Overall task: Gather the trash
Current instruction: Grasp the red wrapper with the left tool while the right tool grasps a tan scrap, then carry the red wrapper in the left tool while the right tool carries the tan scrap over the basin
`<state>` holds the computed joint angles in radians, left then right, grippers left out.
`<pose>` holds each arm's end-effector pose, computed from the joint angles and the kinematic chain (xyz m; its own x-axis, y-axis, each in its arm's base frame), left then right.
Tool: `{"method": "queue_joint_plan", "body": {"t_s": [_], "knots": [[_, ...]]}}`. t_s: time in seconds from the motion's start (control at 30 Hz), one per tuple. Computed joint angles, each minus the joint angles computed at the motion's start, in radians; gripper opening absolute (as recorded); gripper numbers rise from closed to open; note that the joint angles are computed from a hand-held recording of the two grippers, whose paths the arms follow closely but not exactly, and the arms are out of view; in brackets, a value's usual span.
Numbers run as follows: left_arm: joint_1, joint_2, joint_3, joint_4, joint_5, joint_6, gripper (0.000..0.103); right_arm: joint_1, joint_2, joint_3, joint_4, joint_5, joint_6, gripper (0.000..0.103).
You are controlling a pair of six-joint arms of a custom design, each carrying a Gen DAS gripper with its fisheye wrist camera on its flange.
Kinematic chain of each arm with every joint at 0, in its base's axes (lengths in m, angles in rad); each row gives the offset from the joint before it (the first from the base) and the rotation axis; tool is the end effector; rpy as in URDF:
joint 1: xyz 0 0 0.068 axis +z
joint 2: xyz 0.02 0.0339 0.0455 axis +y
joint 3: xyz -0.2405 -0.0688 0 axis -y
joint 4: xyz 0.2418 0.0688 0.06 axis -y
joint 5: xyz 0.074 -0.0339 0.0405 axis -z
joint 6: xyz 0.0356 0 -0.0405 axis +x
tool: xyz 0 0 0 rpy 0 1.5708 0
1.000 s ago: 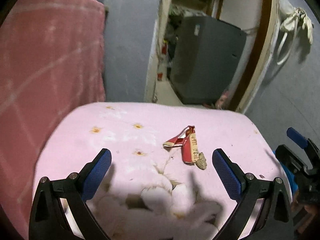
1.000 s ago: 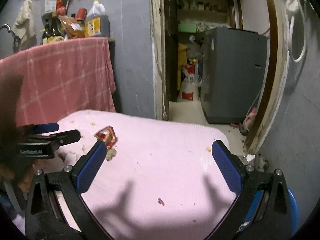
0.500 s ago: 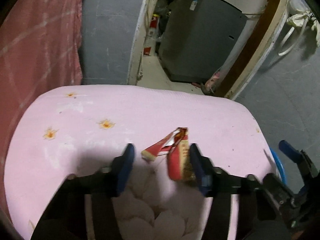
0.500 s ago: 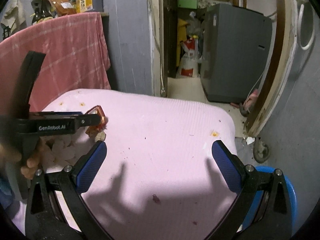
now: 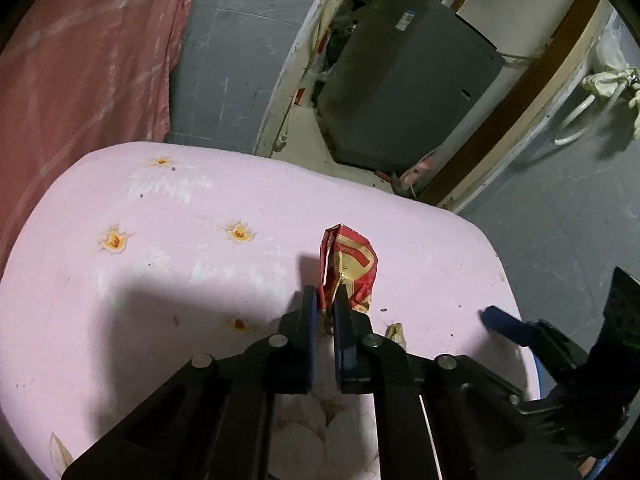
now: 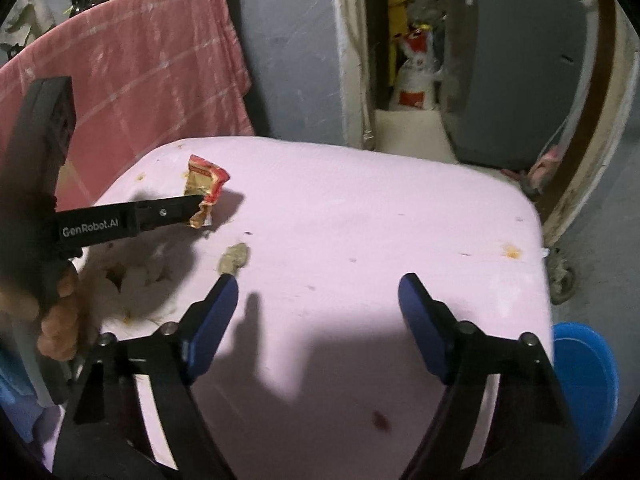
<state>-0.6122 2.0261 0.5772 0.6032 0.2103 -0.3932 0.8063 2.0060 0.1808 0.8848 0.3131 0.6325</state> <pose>0.2305 -0.1709 0.0153 -0.8245 0.1211 -0.5527 0.3891 0.8306 -0.3984 0.1340 0.1239 -0.0047 -0.7826 -0.0035 -0.6225 -0.1219 0.9815 0.1478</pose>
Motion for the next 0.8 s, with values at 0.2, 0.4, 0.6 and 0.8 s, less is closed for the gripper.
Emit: {"method": "queue_joint_plan", "body": {"t_s": [0.2, 0.4, 0.6, 0.8], "knots": [[0.008, -0.075, -0.079, 0.017, -0.033, -0.044, 0.004, 0.012, 0.024, 0.101, -0.095, -0.049, -0.032, 0.055], [0.03, -0.167, -0.19, 0.052, -0.075, -0.05, 0.004, 0.015, 0.027, 0.149, -0.145, -0.069, -0.054, 0.034], [-0.011, -0.255, -0.298, 0.098, -0.129, -0.078, 0.004, 0.045, 0.037, 0.182, -0.181, -0.067, -0.062, 0.016], [-0.089, -0.325, -0.381, 0.147, -0.2, -0.122, 0.004, 0.107, -0.016, 0.071, -0.071, 0.01, 0.008, 0.015]]}}
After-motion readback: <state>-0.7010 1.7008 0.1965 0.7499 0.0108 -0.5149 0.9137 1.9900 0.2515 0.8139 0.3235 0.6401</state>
